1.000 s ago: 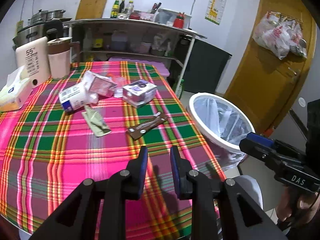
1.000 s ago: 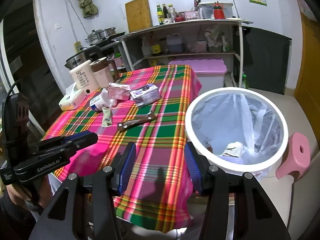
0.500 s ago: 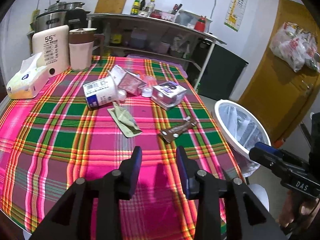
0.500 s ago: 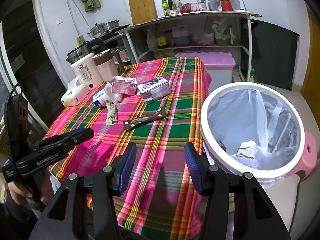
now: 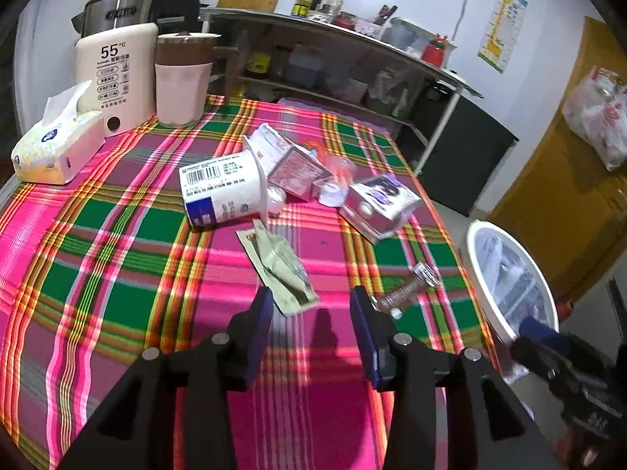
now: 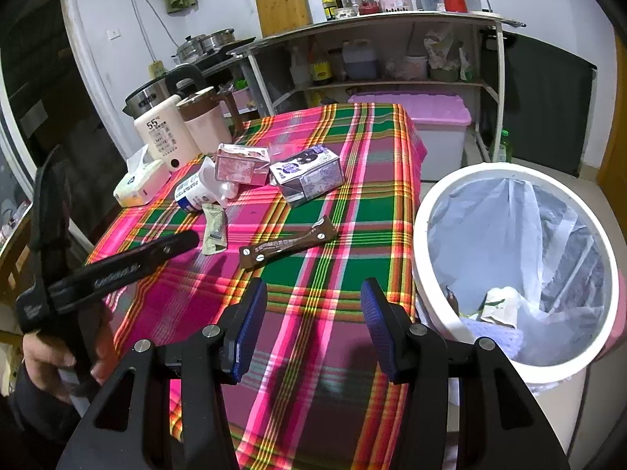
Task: Collect trash
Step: 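Grasp the small pale wrapper with the left tool while the right tool grasps a brown wrapper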
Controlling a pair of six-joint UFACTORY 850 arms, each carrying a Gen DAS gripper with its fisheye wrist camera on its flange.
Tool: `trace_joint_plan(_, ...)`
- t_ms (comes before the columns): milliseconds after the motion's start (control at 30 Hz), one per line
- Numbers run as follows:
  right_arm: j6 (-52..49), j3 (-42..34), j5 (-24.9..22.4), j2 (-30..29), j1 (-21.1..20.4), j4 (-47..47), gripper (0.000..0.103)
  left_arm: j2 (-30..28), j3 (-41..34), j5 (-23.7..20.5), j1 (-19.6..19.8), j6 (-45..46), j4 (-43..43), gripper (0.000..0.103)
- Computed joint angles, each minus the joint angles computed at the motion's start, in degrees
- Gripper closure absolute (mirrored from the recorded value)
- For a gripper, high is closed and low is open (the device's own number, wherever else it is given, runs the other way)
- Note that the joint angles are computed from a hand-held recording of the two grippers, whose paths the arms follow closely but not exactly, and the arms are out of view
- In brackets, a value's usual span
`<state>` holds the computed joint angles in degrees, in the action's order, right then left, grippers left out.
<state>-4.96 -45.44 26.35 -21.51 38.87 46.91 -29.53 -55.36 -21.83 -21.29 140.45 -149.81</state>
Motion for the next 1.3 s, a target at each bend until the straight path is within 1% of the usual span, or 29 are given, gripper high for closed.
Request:
trace_joint_plan(233, -0.42, -1.21, -1.22, -1.15, -1.10, -0.03, 0.052, -3.80, -5.03, 3.80, -0.95, 5.72, -7.60, 0.059)
trace_joint_plan(367, -1.09, -2.15, -2.07, -1.92, -1.60, 0.33, 0.052, -5.70, -7.43, 6.40, -1.30, 6.84, -9.45, 0.059)
trace_joint_plan(433, -1.65, -2.53, -2.40, -2.23, -1.76, 0.55, 0.052, -6.26, -7.94, 6.80, -1.23, 6.00, -8.78, 0.059)
trace_joint_plan(467, -2.06, -2.91, -2.73, -2.52, -1.86, 0.76, 0.052, -6.48, -8.12, 6.73, -1.10, 4.86, -7.53, 0.059)
trace_joint_plan(567, -3.00, -3.96, -3.49, -3.28, -2.08, 1.23, 0.052, -6.57, -8.01, 6.30, -1.13, 7.64, -9.26, 0.060)
trace_joint_plan(600, -3.08, -4.30, -3.70, -3.56, -2.09, 1.27, 0.052, -6.40, -7.73, 6.17, -1.14, 8.15, -9.70, 0.066)
trace_joint_plan(633, -3.16, -4.65, -3.95, -3.81, -2.12, 1.32, 0.052, -6.38, -7.72, 6.28, -1.05, 8.29, -9.69, 0.069)
trace_joint_plan(700, -3.28, -5.39, -4.54, -4.38, -2.16, 1.22, 0.052, -6.25, -7.47, 5.65, -0.48, 4.78, -5.57, 0.075)
trace_joint_plan(800, -3.11, -6.89, -5.87, -5.48, -2.50, 0.74, 0.052, -5.73, -6.61, 4.66, 0.21, 2.60, -2.21, 0.079)
trace_joint_plan(1033, 2.65, -12.25, -10.79, -9.91, -4.36, -4.52, 0.052, -4.30, -3.88, 0.91, 2.86, -5.17, 7.19, 0.080)
trace_joint_plan(1100, 4.80, -13.96, -12.37, -11.35, -5.05, -6.19, 0.052, -3.93, -3.10, 0.26, 3.53, -5.60, 8.07, 0.080)
trace_joint_plan(1167, 2.27, -15.14, -12.12, -12.12, -5.16, -3.40, 0.052, -3.70, -2.41, -0.26, 4.08, -5.32, 8.25, 0.080)
trace_joint_plan(1267, 6.16, -16.56, -12.70, -13.02, -5.86, -5.81, 0.052, -3.38, -1.48, -1.42, 4.50, -4.13, 7.93, 0.080)
trace_joint_plan(1300, 6.07, -17.09, -12.92, -13.32, -6.00, -5.36, 0.052, -3.34, -1.34, -1.63, 4.54, -3.94, 7.93, 0.080)
